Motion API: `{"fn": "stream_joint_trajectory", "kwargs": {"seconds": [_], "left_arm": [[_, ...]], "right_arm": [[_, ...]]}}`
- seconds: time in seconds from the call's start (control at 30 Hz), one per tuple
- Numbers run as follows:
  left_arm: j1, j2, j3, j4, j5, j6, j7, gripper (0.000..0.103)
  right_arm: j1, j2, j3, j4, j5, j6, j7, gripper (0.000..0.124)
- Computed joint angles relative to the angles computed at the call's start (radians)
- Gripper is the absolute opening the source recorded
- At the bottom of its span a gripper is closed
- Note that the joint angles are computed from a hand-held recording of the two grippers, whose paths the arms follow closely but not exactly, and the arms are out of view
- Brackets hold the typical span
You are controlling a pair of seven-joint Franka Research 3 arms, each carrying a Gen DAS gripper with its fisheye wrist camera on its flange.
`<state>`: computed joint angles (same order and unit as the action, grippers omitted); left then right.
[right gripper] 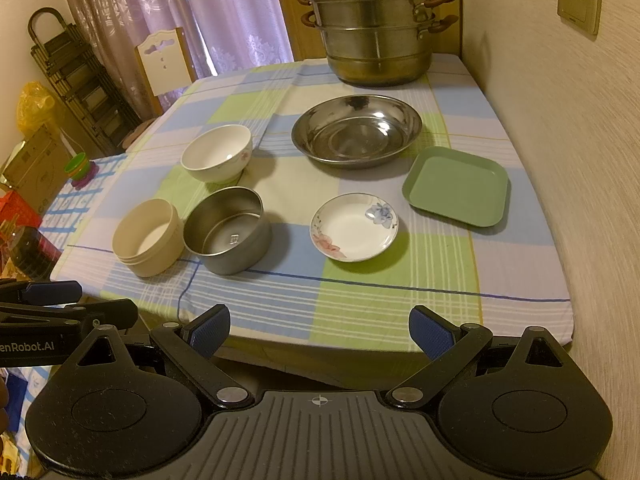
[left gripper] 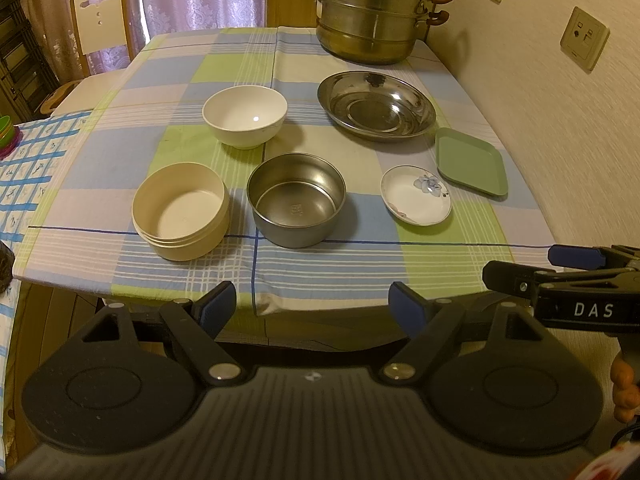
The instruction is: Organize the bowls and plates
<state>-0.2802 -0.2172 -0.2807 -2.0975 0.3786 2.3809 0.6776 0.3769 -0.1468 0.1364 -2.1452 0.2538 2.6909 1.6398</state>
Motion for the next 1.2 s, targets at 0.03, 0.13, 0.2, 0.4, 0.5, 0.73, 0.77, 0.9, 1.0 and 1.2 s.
{"fn": "stream_joint_trajectory", "kwargs": {"seconds": [0.03, 0.13, 0.2, 0.4, 0.5, 0.73, 0.77, 0.9, 1.0, 1.2], "left_arm": [[0.000, -0.001, 0.000, 0.000, 0.000, 0.000, 0.000, 0.082], [0.000, 0.000, 0.000, 0.000, -0.001, -0.001, 0.000, 0.082], [0.000, 0.000, 0.000, 0.000, -0.001, -0.001, 0.000, 0.082], [-0.001, 0.001, 0.001, 0.001, -0.002, -0.001, 0.002, 0.082], [-0.001, 0.001, 0.001, 0.002, -0.001, -0.001, 0.001, 0.082], [-0.005, 0.038, 0.004, 0.021, -0.012, 0.035, 0.022, 0.082], [-0.004, 0.048, 0.002, 0.030, 0.001, 0.039, 0.024, 0.082], [-0.006, 0.093, 0.000, 0.069, 0.031, 0.064, 0.043, 0.082], [-0.008, 0.139, 0.007, 0.103, 0.026, 0.096, 0.067, 0.080], [-0.015, 0.248, 0.020, 0.192, -0.001, 0.153, 0.127, 0.077]], "right_arm": [[0.000, -0.001, 0.000, -0.002, -0.001, 0.001, 0.001, 0.096], [0.000, -0.001, 0.000, -0.001, 0.000, 0.000, 0.000, 0.096], [0.000, -0.001, 0.000, -0.001, 0.000, 0.000, 0.000, 0.096], [0.001, 0.000, -0.001, -0.001, 0.002, 0.001, -0.002, 0.096], [0.000, 0.002, -0.001, 0.005, 0.001, -0.005, 0.000, 0.096], [-0.019, 0.011, -0.001, 0.007, -0.038, 0.025, 0.043, 0.096], [-0.024, 0.014, -0.003, 0.005, -0.045, 0.035, 0.053, 0.096], [-0.047, 0.021, -0.009, -0.010, -0.077, 0.092, 0.109, 0.096], [-0.078, 0.023, -0.003, -0.026, -0.151, 0.140, 0.185, 0.096], [-0.116, 0.037, -0.008, -0.041, -0.240, 0.204, 0.292, 0.096]]}}
